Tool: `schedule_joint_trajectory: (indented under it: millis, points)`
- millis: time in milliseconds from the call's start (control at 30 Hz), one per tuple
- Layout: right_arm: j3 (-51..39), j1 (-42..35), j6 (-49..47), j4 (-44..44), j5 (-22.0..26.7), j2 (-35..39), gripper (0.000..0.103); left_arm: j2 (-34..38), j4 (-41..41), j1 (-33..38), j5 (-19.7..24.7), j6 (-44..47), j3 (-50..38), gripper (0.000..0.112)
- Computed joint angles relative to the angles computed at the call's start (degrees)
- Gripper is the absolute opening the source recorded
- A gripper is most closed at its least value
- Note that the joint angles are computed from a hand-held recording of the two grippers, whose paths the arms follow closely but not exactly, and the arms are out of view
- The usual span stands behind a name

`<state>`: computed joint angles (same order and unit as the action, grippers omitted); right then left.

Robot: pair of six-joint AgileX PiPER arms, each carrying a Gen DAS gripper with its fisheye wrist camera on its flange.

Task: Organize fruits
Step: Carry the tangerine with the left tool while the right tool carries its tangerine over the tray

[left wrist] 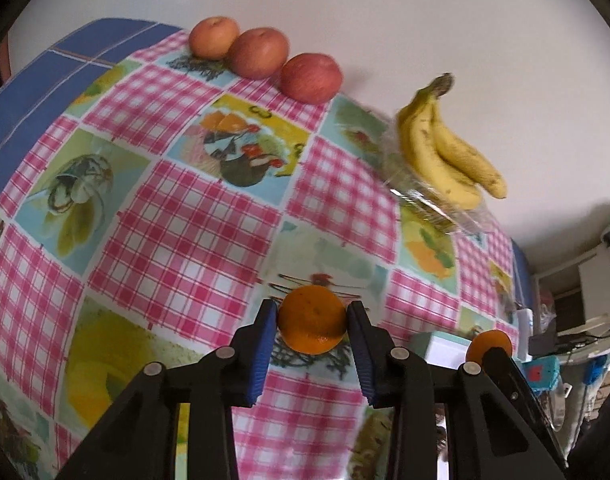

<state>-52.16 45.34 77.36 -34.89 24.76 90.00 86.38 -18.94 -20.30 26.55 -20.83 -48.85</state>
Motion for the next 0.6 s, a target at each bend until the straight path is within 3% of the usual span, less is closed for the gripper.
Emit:
schedule_joint_trajectory:
  millis: [600]
  points:
    - [7.56,5.69,2.16,0.49,17.79,-20.81,0.039,-12.84,19.39,-16.15,6.02,-24.87,1.97,0.038]
